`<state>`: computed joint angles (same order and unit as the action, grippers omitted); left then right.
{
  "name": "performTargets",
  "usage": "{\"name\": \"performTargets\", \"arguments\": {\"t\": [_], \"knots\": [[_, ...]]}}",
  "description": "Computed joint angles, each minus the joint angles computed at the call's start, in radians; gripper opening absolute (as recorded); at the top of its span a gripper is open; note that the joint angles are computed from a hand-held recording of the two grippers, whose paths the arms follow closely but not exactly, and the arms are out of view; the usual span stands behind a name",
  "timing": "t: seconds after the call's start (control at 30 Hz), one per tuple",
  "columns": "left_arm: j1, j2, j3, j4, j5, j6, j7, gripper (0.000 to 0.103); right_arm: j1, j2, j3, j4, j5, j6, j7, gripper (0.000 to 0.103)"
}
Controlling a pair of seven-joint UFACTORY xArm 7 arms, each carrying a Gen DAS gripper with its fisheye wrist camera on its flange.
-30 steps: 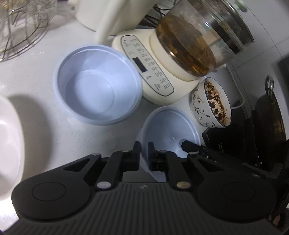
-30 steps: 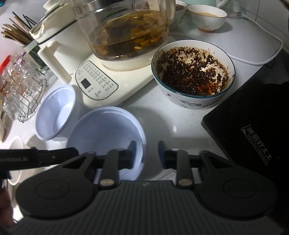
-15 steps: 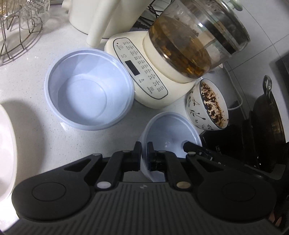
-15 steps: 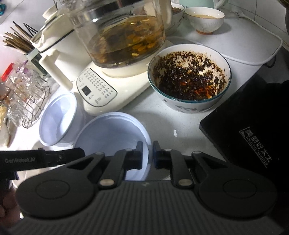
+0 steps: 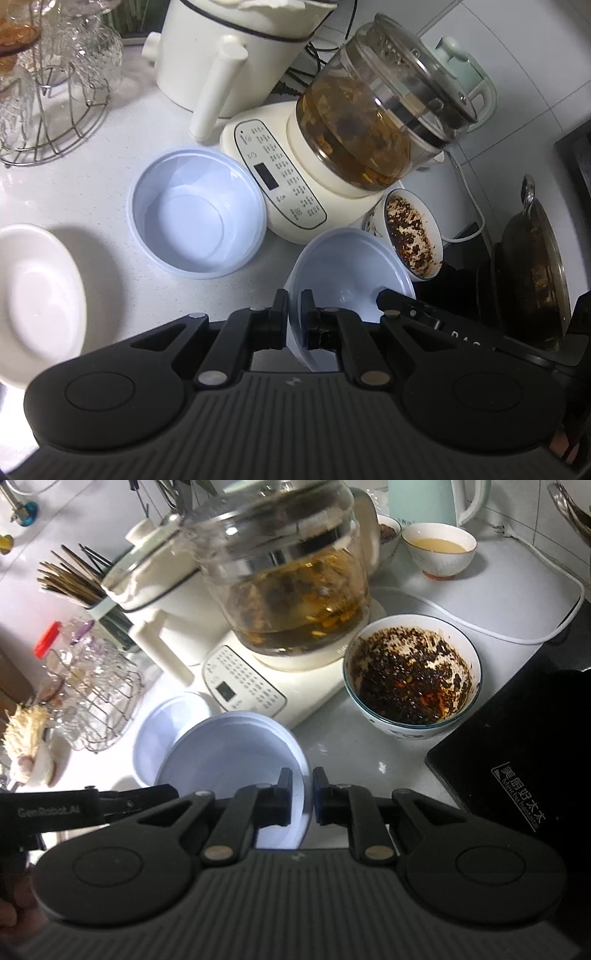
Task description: Organize plates and bowls
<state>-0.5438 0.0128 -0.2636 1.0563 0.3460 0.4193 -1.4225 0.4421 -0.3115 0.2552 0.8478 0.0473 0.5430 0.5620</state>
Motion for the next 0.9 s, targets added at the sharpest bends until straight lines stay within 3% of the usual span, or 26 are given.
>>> {"name": "performTargets", "arguments": {"t": [0.33,0.9], "knots": [[0.02,-0.105,-0.037,-0.05,0.025,0.057,-0.089,0.008,0.021,-0.021,0.002,0.024,0.014,-0.001,-0.033,0.014],[0.106,-0.294,-0.111,-0.112,0.044,0.187,-0.143,0.008,0.072,0.046,0.008,0.134,0.069,-0.031,-0.135,0.014]]}}
